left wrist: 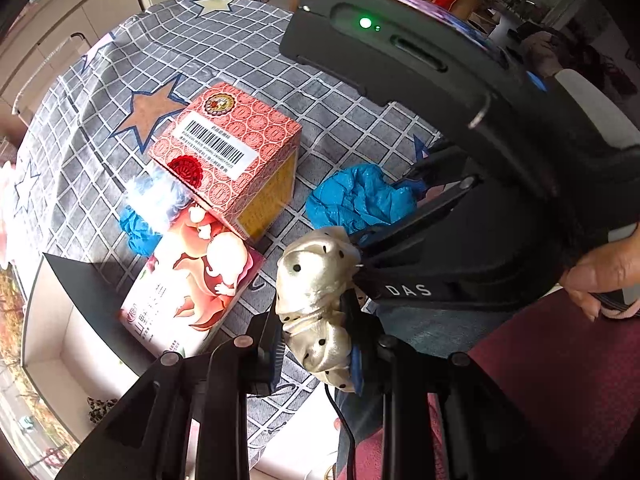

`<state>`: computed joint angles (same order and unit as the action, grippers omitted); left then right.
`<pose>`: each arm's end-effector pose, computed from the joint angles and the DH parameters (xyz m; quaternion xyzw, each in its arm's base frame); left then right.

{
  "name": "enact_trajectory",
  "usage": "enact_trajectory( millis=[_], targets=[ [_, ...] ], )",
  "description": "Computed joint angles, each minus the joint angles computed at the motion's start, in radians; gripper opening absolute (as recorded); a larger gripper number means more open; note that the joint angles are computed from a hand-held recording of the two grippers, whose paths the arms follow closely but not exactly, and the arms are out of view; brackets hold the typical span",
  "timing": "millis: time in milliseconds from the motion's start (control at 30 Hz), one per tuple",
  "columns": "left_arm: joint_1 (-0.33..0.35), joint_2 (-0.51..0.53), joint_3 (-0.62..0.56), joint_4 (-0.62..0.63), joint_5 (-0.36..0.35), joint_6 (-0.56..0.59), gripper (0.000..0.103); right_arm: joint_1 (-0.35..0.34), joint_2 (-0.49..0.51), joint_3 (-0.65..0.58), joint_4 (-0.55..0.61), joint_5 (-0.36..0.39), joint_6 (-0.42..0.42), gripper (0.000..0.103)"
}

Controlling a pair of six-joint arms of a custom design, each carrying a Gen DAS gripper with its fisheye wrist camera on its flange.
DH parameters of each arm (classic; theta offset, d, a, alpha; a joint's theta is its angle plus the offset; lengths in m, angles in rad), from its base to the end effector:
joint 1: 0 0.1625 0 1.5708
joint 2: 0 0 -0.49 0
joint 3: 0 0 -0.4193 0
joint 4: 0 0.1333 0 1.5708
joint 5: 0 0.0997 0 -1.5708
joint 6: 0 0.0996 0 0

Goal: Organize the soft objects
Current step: 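Carry the polka-dot scrunchie and blue cloth over the white box with both tools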

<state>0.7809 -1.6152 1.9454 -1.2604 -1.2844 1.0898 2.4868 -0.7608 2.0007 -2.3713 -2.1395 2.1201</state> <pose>-0.1689 -0.3946 0.3799 0.7851 0.5179 0.3284 0.0874 0.4813 -0.2691 -0.0146 -0.4801 -0.8067 0.2624 0.2233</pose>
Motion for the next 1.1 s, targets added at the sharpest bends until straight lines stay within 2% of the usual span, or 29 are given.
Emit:
enact_trajectory(
  millis=[800, 1100],
  targets=[
    [0.059, 0.041, -0.054, -0.031, 0.006, -0.093, 0.028, -0.037, 0.025, -0.065, 0.035, -0.005, -0.140, 0.039],
    [0.091, 0.057, -0.083, -0.079, 0.023, -0.126, 0.028, -0.061, 0.028, -0.113, 0.068, -0.025, -0.263, 0.039]
  ],
)
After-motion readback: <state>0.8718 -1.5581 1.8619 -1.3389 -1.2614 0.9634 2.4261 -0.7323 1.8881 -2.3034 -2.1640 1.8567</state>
